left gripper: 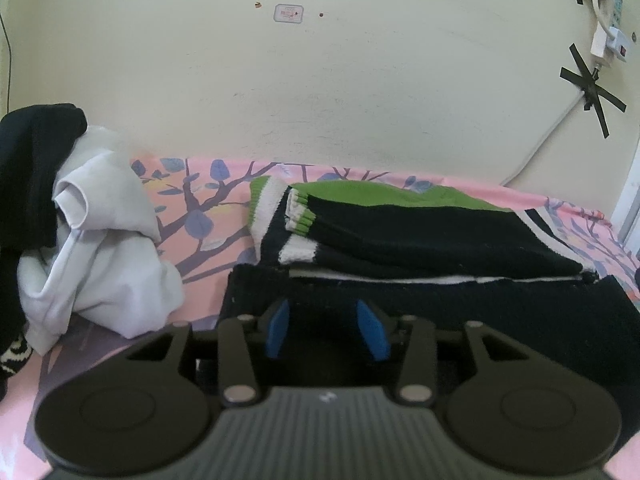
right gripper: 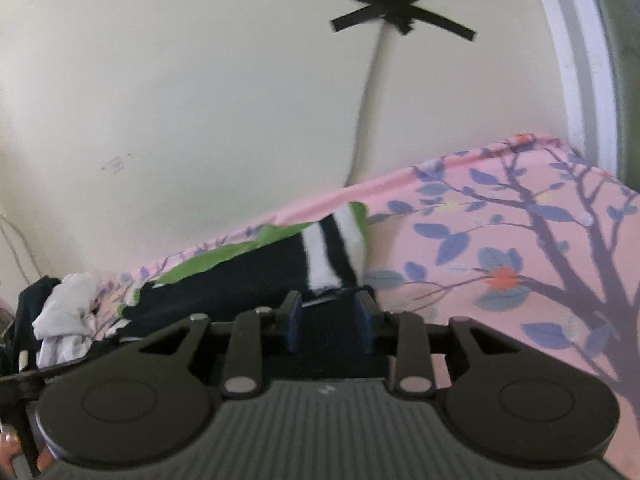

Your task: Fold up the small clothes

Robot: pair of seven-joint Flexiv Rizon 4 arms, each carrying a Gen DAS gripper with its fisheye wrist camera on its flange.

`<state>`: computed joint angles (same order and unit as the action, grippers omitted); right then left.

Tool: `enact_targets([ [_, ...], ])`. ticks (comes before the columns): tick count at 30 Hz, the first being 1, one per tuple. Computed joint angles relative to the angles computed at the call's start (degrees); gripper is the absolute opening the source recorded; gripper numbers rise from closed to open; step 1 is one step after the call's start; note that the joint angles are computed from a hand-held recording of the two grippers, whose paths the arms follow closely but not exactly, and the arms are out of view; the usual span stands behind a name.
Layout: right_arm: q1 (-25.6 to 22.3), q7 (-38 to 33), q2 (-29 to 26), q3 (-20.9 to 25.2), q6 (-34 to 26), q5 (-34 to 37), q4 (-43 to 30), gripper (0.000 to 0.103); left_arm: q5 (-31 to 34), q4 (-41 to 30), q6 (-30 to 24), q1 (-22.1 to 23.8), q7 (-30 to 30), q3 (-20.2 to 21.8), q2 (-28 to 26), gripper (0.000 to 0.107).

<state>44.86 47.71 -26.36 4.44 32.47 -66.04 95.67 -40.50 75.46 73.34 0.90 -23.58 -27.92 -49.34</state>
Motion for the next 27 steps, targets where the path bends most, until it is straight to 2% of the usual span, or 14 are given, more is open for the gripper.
enact_targets([
  [4, 0.19, -3.51, -2.22, -0.13, 1.22, 0.95, -2.68, 0.026, 0.00, -0.11, -0.28, 0.08, 0.03, -0.05, -0.06, 0.041],
  [8, -0.31, -3.54, -3.25, -0.07, 3.35, 4.76, -2.12, 0.025, 0.21, -0.20, -0.68, -0.06, 0.06, 0.25, -0.03, 0.043],
  [11, 0.07, 0.06, -2.39, -1.19, 4.96, 2.50, -0.19, 0.025, 0.49, -0.38, -1.26, -0.22, 0.09, 0.59, -0.02, 0.046],
  [17, 0.39, -1.61, -2.90, -1.05, 4.04, 3.34, -1.19, 0.026, -0.27, -0.46, -2.23, 0.22, 0.52, 0.14, -0.03, 0.047],
  [19, -0.02, -3.51, -2.67, -0.88, 4.64, 4.08, -1.61, 0.029, -1.26, -0.78, -3.47, 0.66, 0.25, -0.16, -0.11, 0.046],
  [21, -0.48, -6.98, -1.40, -1.63, 5.18, 1.86, -1.88, 0.029, -1.66, -1.76, -5.30, 0.32, -0.98, 0.77, -0.34, 0.046],
  [24, -2.83, -15.60, -0.49, -2.58, 7.17, -0.93, -4.24, 0.032, -2.32, -1.78, -5.74, 0.07, -0.94, 1.24, -0.10, 0.046],
  [27, -7.18, -24.25, -2.06, -3.08, 13.79, 1.38, -8.10, 0.040, -3.64, -3.80, -11.58, 0.75, -2.44, 1.27, 0.24, 0.047],
])
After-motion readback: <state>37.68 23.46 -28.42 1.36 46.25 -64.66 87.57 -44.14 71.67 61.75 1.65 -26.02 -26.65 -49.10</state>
